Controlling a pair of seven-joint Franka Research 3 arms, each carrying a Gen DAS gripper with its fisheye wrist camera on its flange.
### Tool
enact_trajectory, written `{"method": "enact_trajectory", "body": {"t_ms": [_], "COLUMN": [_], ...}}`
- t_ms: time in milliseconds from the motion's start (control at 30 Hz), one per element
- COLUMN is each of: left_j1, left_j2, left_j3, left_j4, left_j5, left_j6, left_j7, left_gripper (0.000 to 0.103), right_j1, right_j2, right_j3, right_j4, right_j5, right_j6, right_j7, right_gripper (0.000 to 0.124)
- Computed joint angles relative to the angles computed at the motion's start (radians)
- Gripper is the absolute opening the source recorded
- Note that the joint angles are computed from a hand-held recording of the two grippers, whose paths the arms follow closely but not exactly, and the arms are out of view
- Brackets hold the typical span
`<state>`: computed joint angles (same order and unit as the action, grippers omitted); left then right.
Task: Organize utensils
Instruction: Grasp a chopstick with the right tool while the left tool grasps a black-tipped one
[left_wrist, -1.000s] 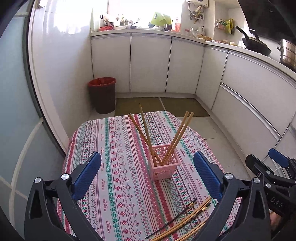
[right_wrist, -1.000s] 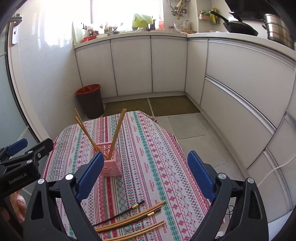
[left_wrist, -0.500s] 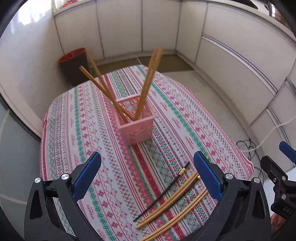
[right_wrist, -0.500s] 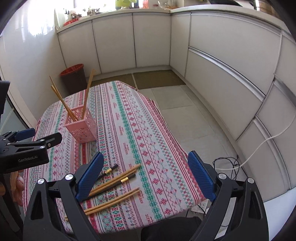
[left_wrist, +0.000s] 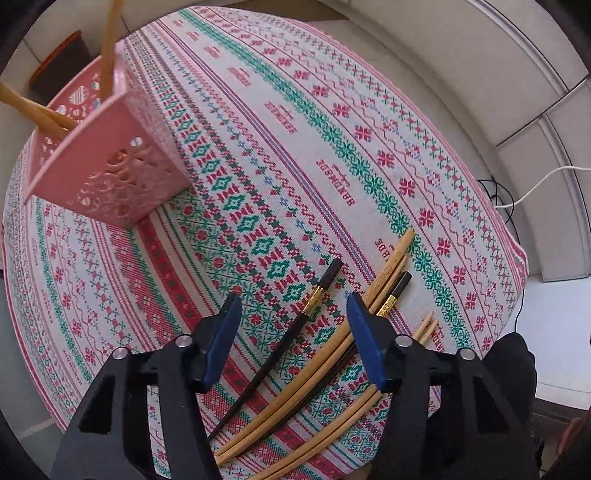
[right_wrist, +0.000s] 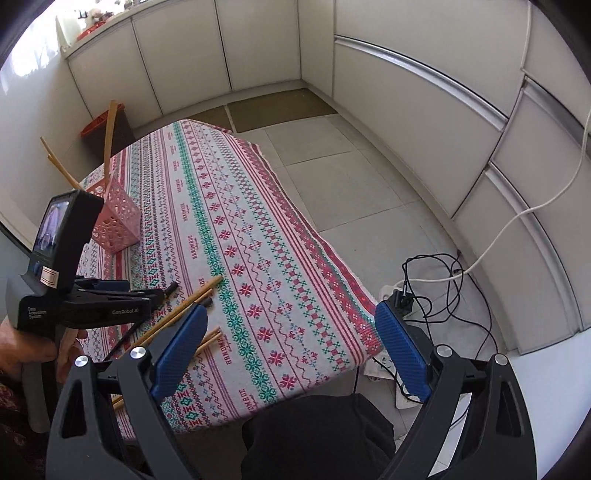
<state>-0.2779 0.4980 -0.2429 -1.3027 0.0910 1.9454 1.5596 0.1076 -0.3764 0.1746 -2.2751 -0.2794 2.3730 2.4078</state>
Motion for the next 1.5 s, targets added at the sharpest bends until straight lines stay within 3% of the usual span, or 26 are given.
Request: {"method": "enact_trajectory", "body": {"t_ms": [133,400,633,700,800,867,1167,1500], "left_j1": [-0.017,0.006,0.048,0.068,0.093,0.103,0.118,0.125], "left_j2": [0.038,0.006,-0.101,-0.155,-0.23,-0.276,-0.365,-0.354], "left_j3": [0.002,0.003,0.008,0.005,0.004,0.007,0.024,0.032], "left_j4": [0.038,-0.032,-0.187,-0.243,-0.318,-0.363,-0.452,-0.442], "left_j5": [0.024,0.019,0.014,-0.011,-0.049,-0.069,-0.125,-0.134], "left_j6": [-0.047,0.029,0.17,0.208,0.252,0.282,0.353,0.351], "left_j7": [0.016,0.036,0.051,0.057,0.078,0.09,0.116,0.112], "left_gripper": [0.039,0.012,0.008,0.007,0.007,0.007,0.006,0.006], "right_j1": [-0.008,0.007,0.059,0.076,0.101,0.111,0.146,0.159], "right_j2": [0.004,0.076,0.187,0.234,0.326,0.376,0.453,0.519], "right_j3": [-0.007,-0.025,-0.063,-0.077,-0.095,-0.106,-0.122,-0.132], "right_j4": [-0.002,0.053,0.134,0.171,0.25,0.29,0.345,0.404], "right_j5": [0.009,0.04,0.174,0.239,0.335,0.393,0.442,0.465], "right_j6": [-0.012,-0.035,-0.041,-0.048,-0.106,-0.136,-0.114,-0.131], "right_j7": [0.013,0.003,-0.007,-0.016,-0.052,-0.059,0.011,0.035], "right_gripper": [0.089,0.089,0.089,0.081,0.041,0.027,0.019,0.015]}}
